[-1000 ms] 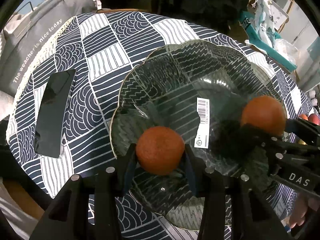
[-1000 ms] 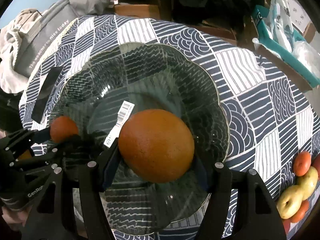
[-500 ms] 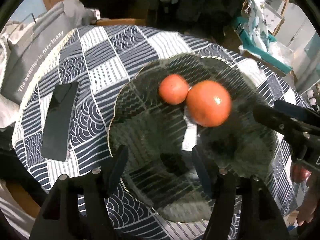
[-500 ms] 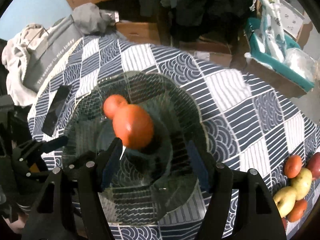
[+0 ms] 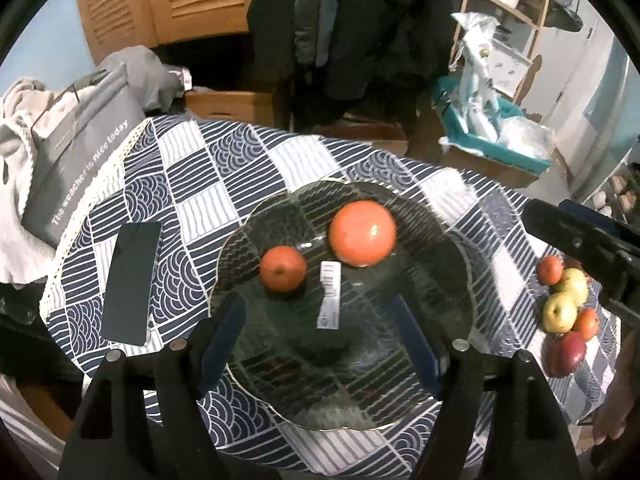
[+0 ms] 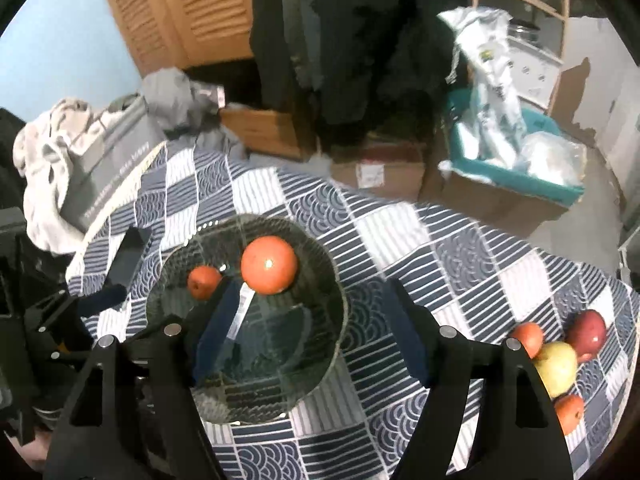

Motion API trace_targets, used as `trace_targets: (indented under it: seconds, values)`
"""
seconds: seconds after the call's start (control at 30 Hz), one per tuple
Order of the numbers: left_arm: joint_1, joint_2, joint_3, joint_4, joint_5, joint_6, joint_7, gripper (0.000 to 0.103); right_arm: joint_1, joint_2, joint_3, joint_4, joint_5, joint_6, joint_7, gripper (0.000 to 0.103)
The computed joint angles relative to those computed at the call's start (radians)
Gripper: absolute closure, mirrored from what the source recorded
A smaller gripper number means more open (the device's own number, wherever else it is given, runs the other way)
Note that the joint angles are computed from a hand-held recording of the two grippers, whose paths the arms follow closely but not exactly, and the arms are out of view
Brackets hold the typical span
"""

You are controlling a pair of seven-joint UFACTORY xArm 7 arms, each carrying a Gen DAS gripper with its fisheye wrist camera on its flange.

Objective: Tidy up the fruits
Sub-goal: 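Lift both tools away from the plate back toward the fruit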

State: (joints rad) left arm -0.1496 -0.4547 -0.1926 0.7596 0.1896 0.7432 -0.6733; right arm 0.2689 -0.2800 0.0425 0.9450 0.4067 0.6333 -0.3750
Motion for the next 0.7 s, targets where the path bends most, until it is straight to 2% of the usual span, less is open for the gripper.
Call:
trace_targets:
  seconds: [0.17, 0.4, 0.7]
  values:
    - [-0.017, -0.016, -0.01, 0.025, -0.011, -0.012, -0.001, 0.025, -0.018, -0.064, -0.013, -0.038, -0.019, -0.037, 0.009, 0.028]
    - [-0.04, -0.016, -0.034, 0.077, -0.015, -0.019, 0.001, 0.023, -0.028, -0.16, -0.051, -0.086, -0.046, -0.084, -0.002, 0.023]
    - [-0.068, 0.018, -0.076, 0.155, 0.008, -0.014, -0.018, 0.023, -0.059, -0.254, -0.102, -0.123, -0.078, -0.084, -0.023, 0.022]
